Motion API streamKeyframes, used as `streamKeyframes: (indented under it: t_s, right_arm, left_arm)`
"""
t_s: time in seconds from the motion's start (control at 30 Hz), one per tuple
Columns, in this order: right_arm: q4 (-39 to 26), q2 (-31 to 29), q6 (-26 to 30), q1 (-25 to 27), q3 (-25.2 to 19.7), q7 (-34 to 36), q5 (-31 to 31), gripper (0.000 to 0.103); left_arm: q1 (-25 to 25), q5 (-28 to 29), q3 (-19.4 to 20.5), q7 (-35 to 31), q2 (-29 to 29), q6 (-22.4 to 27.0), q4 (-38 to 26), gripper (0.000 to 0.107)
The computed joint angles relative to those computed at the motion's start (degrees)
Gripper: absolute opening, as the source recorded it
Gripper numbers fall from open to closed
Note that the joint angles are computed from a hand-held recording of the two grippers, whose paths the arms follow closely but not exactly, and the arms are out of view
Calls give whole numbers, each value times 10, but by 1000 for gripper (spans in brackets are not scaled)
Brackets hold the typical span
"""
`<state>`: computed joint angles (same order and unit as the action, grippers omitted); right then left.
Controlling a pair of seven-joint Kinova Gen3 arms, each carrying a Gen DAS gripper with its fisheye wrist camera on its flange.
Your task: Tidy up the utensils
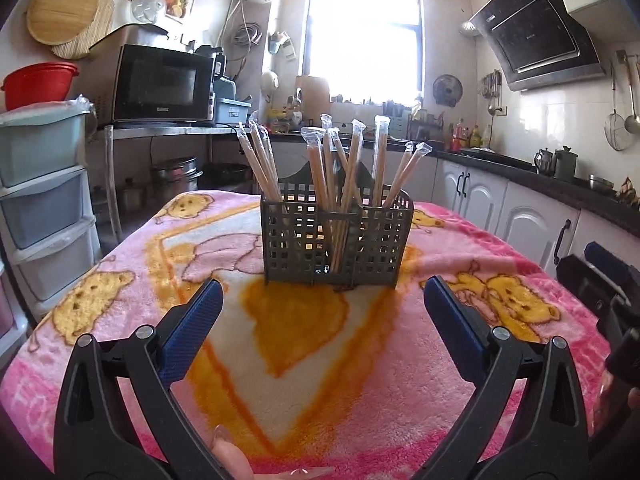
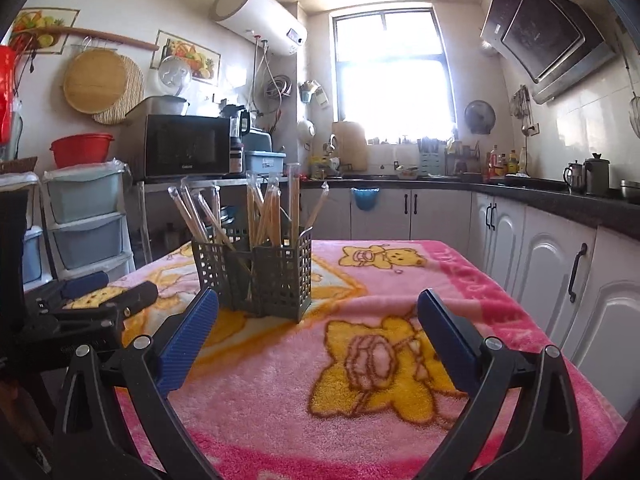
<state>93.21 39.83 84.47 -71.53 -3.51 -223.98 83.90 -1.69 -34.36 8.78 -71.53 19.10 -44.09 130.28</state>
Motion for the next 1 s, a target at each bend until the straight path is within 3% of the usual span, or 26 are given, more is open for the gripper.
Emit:
streamKeyframes:
  t_s: [1.0]
  right_arm:
    - [-6,7,14,-7,2,-12,-5,97]
  left_arm:
    - [-7,1,-5,13,2,-13,5,93]
